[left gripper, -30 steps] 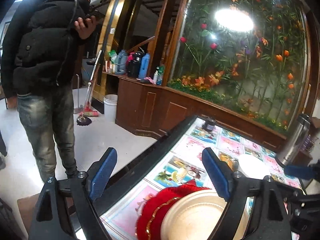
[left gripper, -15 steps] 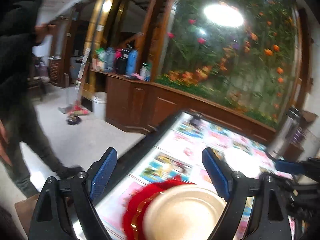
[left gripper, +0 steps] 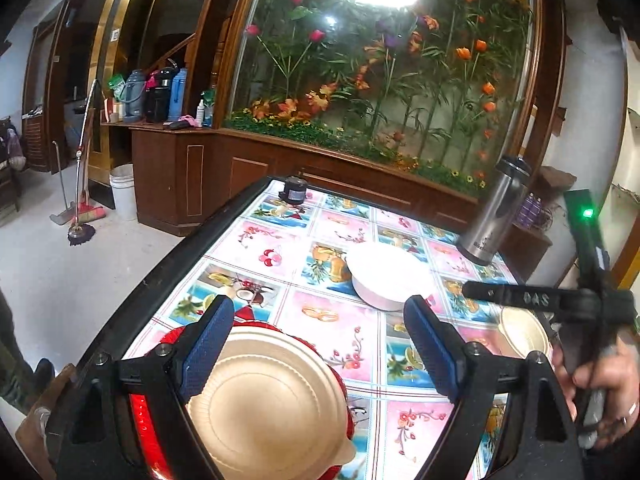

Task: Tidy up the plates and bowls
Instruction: 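Reach the right tool to the loose white paper plate and grasp its rim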

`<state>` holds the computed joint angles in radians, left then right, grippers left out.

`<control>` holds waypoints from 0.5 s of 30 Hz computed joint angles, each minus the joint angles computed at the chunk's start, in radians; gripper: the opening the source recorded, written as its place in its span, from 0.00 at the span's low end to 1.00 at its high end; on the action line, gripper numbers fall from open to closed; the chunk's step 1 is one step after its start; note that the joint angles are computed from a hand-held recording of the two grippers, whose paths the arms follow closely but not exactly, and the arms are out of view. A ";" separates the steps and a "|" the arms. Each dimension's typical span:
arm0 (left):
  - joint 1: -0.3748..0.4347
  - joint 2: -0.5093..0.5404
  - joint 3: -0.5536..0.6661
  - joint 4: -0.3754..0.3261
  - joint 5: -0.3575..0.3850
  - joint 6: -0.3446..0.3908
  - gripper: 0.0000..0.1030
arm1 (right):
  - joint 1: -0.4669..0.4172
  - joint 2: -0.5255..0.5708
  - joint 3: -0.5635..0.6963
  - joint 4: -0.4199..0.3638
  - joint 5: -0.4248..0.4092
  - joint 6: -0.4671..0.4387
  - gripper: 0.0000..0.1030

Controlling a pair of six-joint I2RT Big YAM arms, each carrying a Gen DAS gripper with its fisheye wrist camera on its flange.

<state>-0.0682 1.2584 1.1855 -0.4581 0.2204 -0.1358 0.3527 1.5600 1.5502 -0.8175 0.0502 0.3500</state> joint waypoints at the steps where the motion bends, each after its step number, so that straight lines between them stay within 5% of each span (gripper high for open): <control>1: -0.003 0.000 -0.001 -0.001 -0.002 0.003 0.84 | -0.015 0.004 -0.001 0.004 -0.010 0.010 0.52; 15: 0.007 0.097 0.062 -0.043 0.015 0.021 0.84 | -0.197 0.157 0.070 0.037 -0.184 0.171 0.52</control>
<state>-0.0617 1.3552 1.2473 -0.5010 0.2356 -0.1149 0.1558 1.7166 1.6202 -0.7801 -0.1333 0.5208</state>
